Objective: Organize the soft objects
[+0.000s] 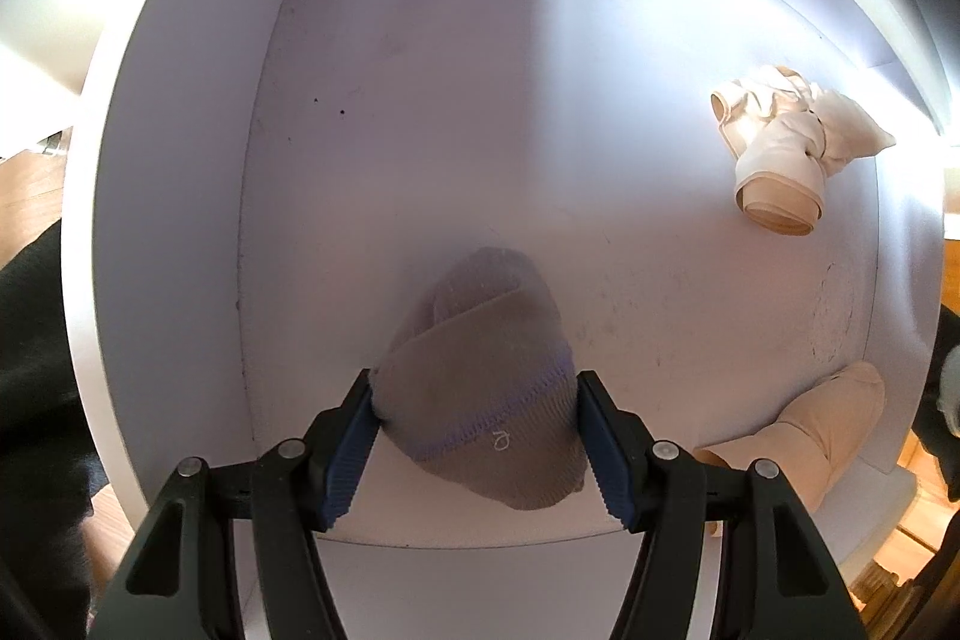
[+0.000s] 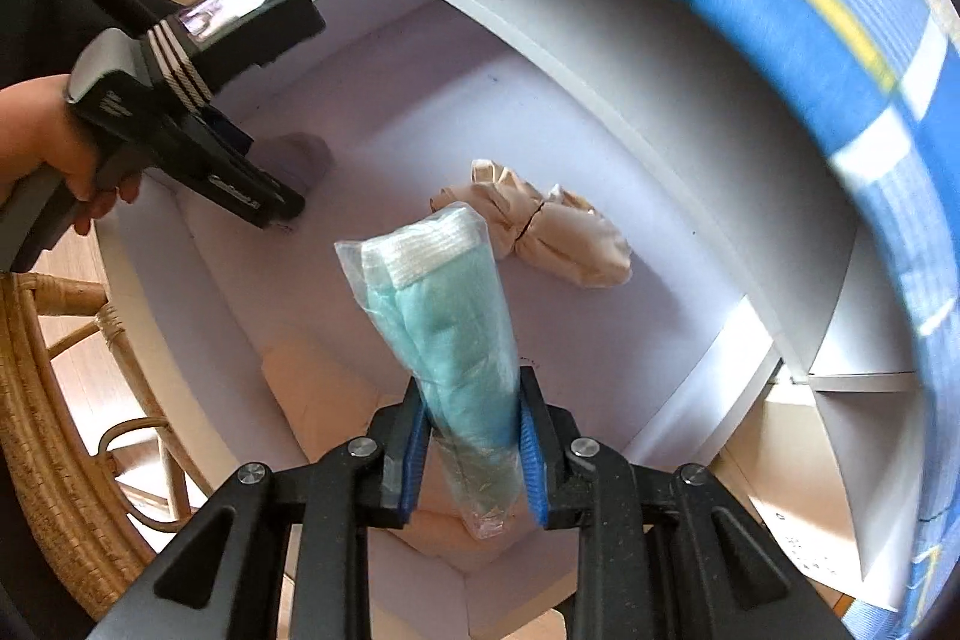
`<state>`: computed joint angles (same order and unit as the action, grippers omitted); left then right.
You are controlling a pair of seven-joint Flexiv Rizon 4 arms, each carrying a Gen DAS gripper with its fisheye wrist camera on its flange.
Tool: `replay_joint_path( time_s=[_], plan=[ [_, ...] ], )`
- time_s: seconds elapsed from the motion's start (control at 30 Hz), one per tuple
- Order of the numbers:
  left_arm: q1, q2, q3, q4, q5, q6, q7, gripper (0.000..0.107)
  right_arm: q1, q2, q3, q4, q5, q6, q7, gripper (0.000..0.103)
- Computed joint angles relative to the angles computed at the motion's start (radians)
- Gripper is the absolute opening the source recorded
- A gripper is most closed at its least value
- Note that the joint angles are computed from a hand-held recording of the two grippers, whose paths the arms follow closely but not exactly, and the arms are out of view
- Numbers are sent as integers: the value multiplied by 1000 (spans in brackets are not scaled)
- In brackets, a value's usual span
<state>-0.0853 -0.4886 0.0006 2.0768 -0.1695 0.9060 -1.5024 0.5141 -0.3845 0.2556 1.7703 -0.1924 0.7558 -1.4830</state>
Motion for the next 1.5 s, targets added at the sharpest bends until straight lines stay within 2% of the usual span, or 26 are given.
replay_joint_path(
  time_s=[0.17,0.53,0.73,0.93,1.33,1.5],
  plan=[
    [-8,-6,-5,9,1,20,-6,65,-9,16,-3,-23,8,-20,-9,26],
    [0,-21,-8,15,-12,41,4,65,-41,175,26,-66,146,-76,-70,26],
    [4,-13,-4,16,-11,34,10,65,-47,192,1,-185,165,-72,-52,26],
    [2,-10,-3,14,-8,31,8,65,-31,134,-34,-319,72,-54,-12,26],
    [-3,-5,1,8,6,21,3,65,4,-71,-74,-689,71,-187,111,26],
    [-3,-3,1,5,7,15,1,65,45,-199,-101,-873,45,-272,167,26]
  ],
)
